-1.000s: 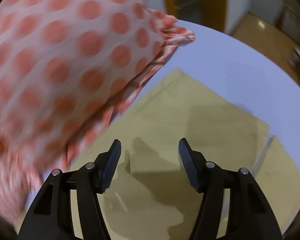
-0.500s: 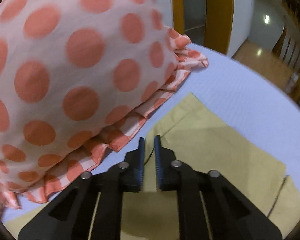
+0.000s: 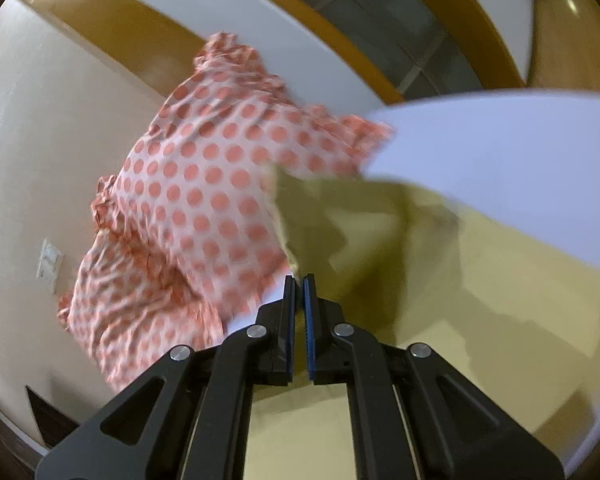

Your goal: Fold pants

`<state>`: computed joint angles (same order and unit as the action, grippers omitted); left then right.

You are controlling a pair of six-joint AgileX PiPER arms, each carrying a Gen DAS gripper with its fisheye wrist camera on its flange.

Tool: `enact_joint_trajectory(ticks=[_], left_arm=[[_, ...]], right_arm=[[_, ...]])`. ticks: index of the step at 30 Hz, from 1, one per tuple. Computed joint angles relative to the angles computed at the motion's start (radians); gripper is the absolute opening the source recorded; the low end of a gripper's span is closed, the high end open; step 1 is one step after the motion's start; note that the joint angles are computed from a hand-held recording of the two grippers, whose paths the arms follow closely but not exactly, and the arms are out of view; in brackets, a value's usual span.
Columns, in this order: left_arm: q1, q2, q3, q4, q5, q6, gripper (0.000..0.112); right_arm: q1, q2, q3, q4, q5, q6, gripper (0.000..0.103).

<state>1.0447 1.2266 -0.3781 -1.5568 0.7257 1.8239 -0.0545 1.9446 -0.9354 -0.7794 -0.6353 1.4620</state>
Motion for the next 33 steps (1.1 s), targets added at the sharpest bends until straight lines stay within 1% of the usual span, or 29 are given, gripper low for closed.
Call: enact_joint_trajectory(ticks=[2,3,4,5,6,7,8,10,13,14,15,16,17,18,19,20,22,23,27,28,29,30,31,32,33], left_arm=[[0.037,0.043,-0.069,0.049,0.081,-0.049,0.101],[0.038,0.070,-0.109,0.067,0.106,-0.075,0.101],[0.026,0.092,-0.138,0.069,0.109,-0.090,0.101],[0.018,0.117,-0.173,0.077,0.117,-0.111,0.101],[0.005,0.149,-0.218,0.093,0.117,-0.149,0.101],[-0.004,0.175,-0.250,0.104,0.115,-0.173,0.101],[-0.015,0.204,-0.288,0.124,0.104,-0.212,0.101],[-0.026,0.253,-0.345,0.156,0.092,-0.279,0.101],[-0.038,0.346,-0.442,0.215,0.096,-0.409,0.101],[-0.041,0.376,-0.472,0.232,0.099,-0.448,0.101],[-0.057,0.413,-0.519,0.261,0.096,-0.502,0.101],[-0.072,0.440,-0.559,0.296,0.090,-0.553,0.101],[-0.084,0.456,-0.586,0.320,0.084,-0.589,0.101],[-0.102,0.478,-0.627,0.362,0.072,-0.648,0.101],[-0.122,0.519,-0.691,0.412,0.072,-0.729,0.101],[-0.125,0.551,-0.733,0.429,0.087,-0.774,0.101],[-0.128,0.631,-0.832,0.448,0.137,-0.873,0.101],[-0.137,0.657,-0.869,0.466,0.142,-0.918,0.101],[-0.224,0.760,-1.046,0.622,0.099,-1.112,0.100],[-0.230,0.784,-1.083,0.643,0.102,-1.151,0.100],[-0.235,0.821,-1.133,0.648,0.116,-1.188,0.094],[-0.237,0.859,-1.184,0.646,0.135,-1.217,0.075],[-0.241,0.885,-1.222,0.655,0.143,-1.243,0.061],[-0.246,0.916,-1.264,0.685,0.149,-1.287,0.026],[-0.243,0.930,-1.278,0.704,0.150,-1.317,0.007]], right_arm=[[-0.043,0.007,0.085,-0.062,-0.042,0.039,0.005],[-0.063,0.031,0.083,-0.138,-0.054,0.112,0.005],[-0.076,0.045,0.086,-0.201,-0.065,0.174,0.007],[-0.081,0.062,0.076,-0.248,-0.062,0.227,0.012],[-0.088,0.056,0.087,-0.267,-0.062,0.239,0.017],[-0.083,0.048,0.098,-0.271,-0.056,0.241,0.034],[-0.079,0.055,0.089,-0.268,-0.064,0.235,0.040],[-0.066,0.046,0.093,-0.263,-0.044,0.232,0.041],[-0.062,0.056,0.081,-0.241,-0.041,0.226,0.040],[-0.058,0.076,0.059,-0.223,-0.047,0.218,0.033],[-0.054,0.102,0.030,-0.197,-0.052,0.199,0.023],[-0.060,0.118,0.014,-0.200,-0.064,0.196,0.002],[-0.076,0.139,0.006,-0.186,-0.115,0.179,0.002],[-0.101,0.151,0.025,-0.153,-0.206,0.146,0.002],[-0.118,0.151,0.042,-0.137,-0.266,0.125,0.002],[-0.141,0.142,0.067,-0.124,-0.329,0.088,0.002],[-0.157,0.114,0.104,-0.104,-0.365,0.031,0.002],[-0.163,0.097,0.123,-0.099,-0.379,0.006,0.002],[-0.170,0.062,0.160,-0.091,-0.417,-0.028,0.002],[-0.171,0.055,0.168,-0.089,-0.421,-0.043,0.002],[-0.173,0.048,0.176,-0.086,-0.425,-0.059,0.002],[-0.171,0.043,0.181,-0.081,-0.427,-0.066,0.002],[-0.167,0.037,0.183,-0.076,-0.425,-0.065,0.002],[-0.172,0.041,0.182,-0.077,-0.433,-0.061,0.002],[-0.166,0.040,0.177,-0.071,-0.431,-0.055,0.002]])
